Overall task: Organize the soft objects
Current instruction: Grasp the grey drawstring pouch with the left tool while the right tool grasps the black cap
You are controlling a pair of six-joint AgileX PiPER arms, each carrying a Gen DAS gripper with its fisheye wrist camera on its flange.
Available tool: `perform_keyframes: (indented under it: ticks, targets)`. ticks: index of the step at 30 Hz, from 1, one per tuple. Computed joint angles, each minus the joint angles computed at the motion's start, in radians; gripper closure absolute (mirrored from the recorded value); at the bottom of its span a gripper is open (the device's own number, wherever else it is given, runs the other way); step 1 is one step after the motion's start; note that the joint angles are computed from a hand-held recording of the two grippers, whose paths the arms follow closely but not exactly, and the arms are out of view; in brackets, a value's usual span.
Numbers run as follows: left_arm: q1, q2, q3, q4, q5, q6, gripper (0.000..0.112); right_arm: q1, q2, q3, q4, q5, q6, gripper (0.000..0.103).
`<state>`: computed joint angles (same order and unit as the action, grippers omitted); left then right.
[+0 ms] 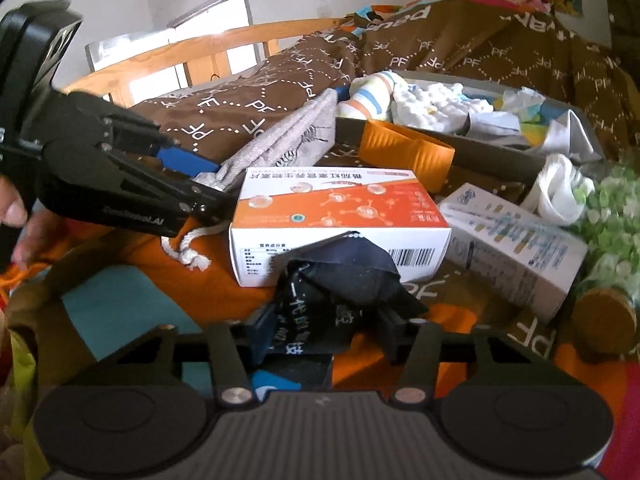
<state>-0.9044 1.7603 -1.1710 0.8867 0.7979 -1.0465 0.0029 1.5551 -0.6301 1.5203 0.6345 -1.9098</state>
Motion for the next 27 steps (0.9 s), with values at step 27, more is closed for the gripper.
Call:
perform_keyframes:
  ticks: [27]
  targets:
    - [-0.201,-0.146,0.152,0.076,0.032,-0.533,0.079,-0.016,-0.158,0.083,0.025,0.064,-0.005,0.09]
